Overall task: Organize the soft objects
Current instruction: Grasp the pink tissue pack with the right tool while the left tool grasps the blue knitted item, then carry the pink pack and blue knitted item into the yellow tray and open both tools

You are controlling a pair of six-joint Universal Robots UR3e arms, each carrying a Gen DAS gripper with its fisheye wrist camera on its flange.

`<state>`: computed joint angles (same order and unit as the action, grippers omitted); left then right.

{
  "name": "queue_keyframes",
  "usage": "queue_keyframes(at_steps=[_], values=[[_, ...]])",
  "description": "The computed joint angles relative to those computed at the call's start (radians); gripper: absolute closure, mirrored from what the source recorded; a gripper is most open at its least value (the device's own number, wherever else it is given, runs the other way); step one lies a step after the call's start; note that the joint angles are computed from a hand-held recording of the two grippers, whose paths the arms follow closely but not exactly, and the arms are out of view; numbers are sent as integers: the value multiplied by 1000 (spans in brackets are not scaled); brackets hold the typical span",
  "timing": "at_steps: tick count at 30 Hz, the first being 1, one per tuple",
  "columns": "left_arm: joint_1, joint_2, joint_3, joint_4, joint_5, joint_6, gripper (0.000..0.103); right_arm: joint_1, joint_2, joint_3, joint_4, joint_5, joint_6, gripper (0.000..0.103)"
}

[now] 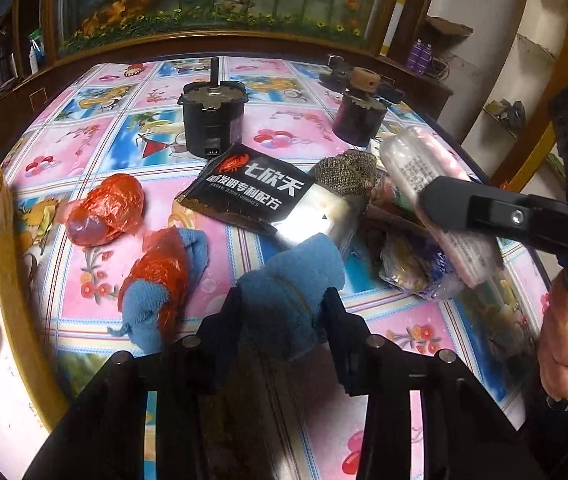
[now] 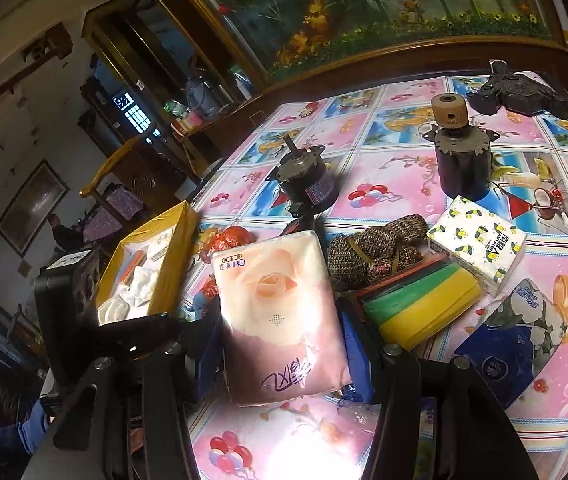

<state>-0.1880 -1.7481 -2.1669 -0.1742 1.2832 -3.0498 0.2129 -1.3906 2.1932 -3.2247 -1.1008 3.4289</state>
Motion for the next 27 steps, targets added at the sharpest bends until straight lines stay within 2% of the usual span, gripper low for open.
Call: queue_keyframes(at_steps=[8, 17, 22, 27], values=[[67, 174, -148, -5, -82, 25, 64, 23, 22, -24, 11, -29, -3, 45], [189, 408, -259, -93, -169, 68, 64, 56, 48, -48, 1, -51, -8, 45], [319, 590, -312, -229, -247, 132, 64, 87, 76, -76, -19, -60, -10, 45], [532, 840, -353, -490, -358, 250, 64, 135, 117, -133, -15, -58, 21, 45]])
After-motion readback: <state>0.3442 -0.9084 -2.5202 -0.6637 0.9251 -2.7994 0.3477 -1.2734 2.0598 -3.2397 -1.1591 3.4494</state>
